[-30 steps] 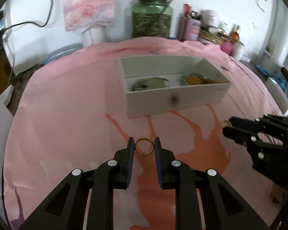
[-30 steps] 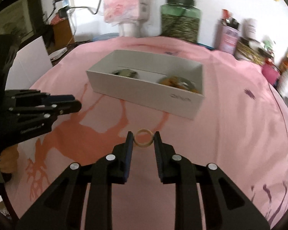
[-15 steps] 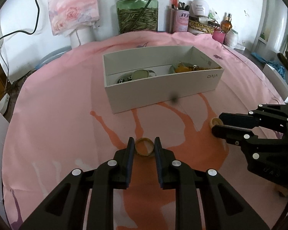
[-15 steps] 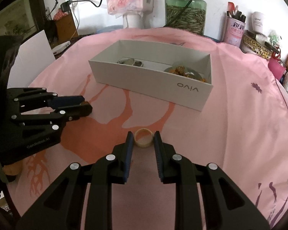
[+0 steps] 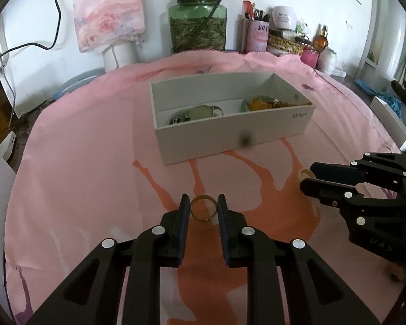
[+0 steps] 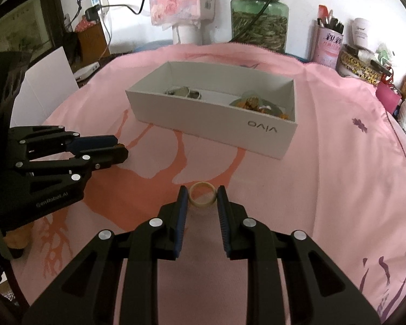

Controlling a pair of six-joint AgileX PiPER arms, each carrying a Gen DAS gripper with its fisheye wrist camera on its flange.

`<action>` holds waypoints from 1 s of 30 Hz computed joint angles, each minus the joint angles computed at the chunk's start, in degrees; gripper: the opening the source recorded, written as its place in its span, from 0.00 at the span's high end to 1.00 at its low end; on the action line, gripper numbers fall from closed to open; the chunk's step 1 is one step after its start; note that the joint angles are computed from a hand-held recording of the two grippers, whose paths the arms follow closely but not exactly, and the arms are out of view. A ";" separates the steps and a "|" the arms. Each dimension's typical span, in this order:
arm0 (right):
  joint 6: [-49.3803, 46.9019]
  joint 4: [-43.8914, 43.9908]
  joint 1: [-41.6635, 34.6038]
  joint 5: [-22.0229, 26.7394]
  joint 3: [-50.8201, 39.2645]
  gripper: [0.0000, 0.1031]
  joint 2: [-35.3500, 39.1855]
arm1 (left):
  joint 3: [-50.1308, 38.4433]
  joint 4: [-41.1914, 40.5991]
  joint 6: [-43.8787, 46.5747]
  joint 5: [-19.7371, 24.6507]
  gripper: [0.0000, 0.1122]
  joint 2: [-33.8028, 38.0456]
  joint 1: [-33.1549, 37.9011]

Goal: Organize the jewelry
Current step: 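Grasp the gold ring with the left tool while the right tool grasps the pale ring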

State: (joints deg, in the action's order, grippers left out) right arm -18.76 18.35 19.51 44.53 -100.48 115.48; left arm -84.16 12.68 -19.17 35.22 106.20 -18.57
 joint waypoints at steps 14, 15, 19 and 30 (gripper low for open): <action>-0.21 0.34 -0.13 2.22 -1.76 0.79 1.35 | -1.21 -0.23 1.00 1.45 0.81 1.38 -0.34; -0.18 0.39 -0.10 1.96 -1.55 0.79 1.22 | -1.16 0.04 0.81 1.40 0.81 1.36 -0.41; -0.49 0.78 -0.09 0.74 -0.48 0.79 0.50 | -0.78 1.06 -0.07 0.91 0.81 1.12 -0.63; -0.92 1.82 -0.51 -0.87 0.74 0.79 -0.69 | 0.13 4.61 -3.10 0.21 0.81 0.14 -1.41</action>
State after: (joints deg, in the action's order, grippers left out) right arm -19.68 20.17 19.01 43.66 -99.74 114.78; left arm -84.03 17.29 -22.26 35.43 106.34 -19.98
